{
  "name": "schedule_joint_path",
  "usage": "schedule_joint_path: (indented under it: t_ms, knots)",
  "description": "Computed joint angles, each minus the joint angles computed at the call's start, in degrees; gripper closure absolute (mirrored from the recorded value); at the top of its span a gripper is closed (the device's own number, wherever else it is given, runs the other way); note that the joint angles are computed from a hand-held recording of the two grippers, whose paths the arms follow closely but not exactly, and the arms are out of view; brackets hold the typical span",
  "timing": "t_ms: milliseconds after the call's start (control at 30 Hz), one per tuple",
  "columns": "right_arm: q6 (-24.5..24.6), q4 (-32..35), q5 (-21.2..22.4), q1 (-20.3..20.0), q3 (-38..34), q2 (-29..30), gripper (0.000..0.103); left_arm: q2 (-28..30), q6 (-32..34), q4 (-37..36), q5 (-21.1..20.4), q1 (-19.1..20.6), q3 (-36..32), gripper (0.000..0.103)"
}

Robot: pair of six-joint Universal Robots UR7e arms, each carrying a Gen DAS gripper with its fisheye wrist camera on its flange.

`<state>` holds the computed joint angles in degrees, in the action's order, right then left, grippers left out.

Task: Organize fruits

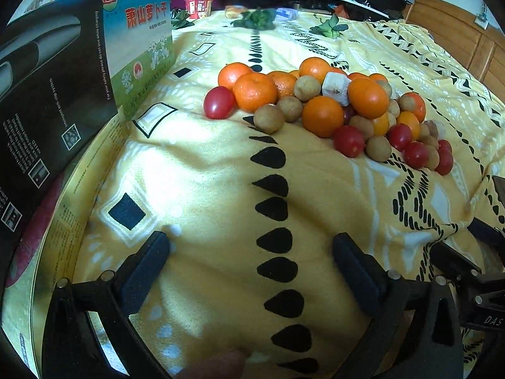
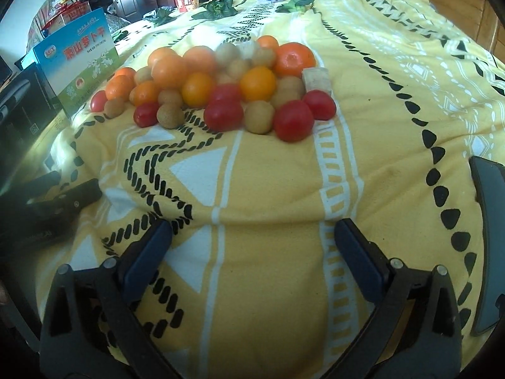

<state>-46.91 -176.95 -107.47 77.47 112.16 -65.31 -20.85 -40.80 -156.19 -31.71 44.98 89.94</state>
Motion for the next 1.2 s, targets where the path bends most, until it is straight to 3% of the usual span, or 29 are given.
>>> schedule_joint_path:
  t_ms: [1200]
  knots:
    - [-0.32, -0.53, -0.26, 0.16, -0.30, 0.51, 0.000, 0.54, 0.54, 0.61, 0.18, 0.41, -0.97, 0.000]
